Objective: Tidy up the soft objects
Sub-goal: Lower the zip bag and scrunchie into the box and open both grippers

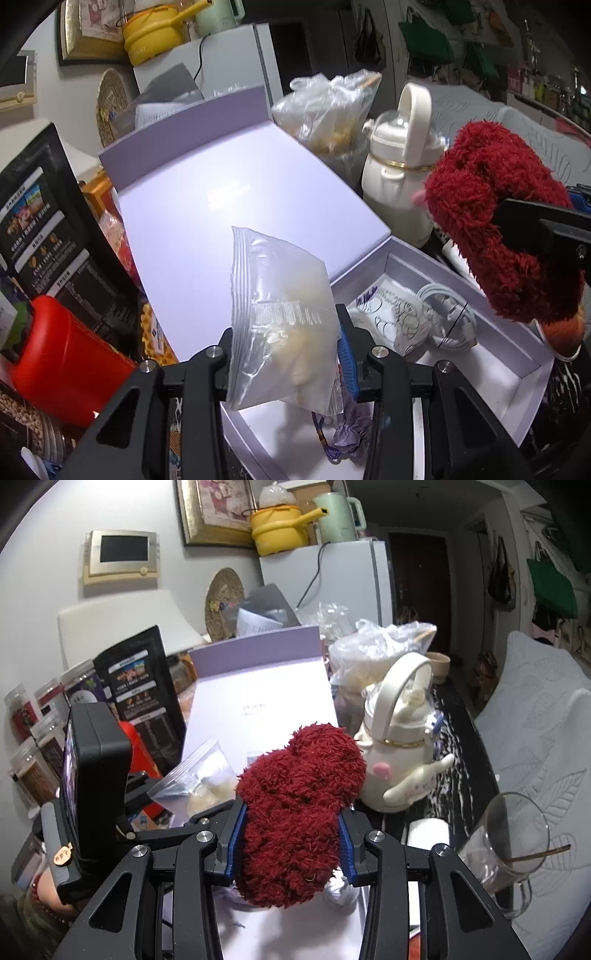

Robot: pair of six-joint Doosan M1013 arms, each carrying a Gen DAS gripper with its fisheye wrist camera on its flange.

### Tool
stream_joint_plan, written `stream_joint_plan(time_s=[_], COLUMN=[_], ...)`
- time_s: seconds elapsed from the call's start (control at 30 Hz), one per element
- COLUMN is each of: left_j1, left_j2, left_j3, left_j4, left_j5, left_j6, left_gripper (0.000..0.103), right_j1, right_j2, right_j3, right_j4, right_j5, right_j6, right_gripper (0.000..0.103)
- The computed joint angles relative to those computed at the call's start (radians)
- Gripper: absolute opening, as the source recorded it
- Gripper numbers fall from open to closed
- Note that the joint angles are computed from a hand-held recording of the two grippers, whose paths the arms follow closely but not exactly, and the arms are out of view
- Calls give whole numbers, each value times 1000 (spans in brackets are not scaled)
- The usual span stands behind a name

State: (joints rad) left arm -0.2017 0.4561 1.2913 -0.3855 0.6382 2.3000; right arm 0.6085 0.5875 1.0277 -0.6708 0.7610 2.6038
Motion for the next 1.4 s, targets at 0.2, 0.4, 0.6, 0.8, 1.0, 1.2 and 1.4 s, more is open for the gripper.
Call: stream_joint_plan(time_s=[0.2, 0.4, 0.6, 0.8, 1.0, 1.2, 1.4], left_j1=[-11, -25, -34, -33, -34, -32, -28], left_j2=[19, 38, 56, 87, 98, 98, 100], left_j3=[-18, -37, -58, -106, -125, -132, -150], left_j4=[95, 186, 250, 263, 266, 260, 295], left_j5=[46, 97, 141, 235, 260, 273, 283], left_j6=[-76, -140, -188, -231, -244, -252, -302], left_gripper=[38, 38, 41, 41, 42, 42, 80], right_j1=[-8, -14, -18, -31, -43, -49, -45], right_j2=[16, 34, 56, 68, 74, 81, 85], right_j3=[-15, -31, -56, -65, -68, -76, -87], right_j4=[43, 74, 110, 181, 244, 276, 269], right_j5=[26, 54, 91, 107, 123, 136, 173], right_j6=[-29, -56, -98, -129, -139, -147, -142], right_gripper=[40, 41, 41, 46, 52, 60, 67])
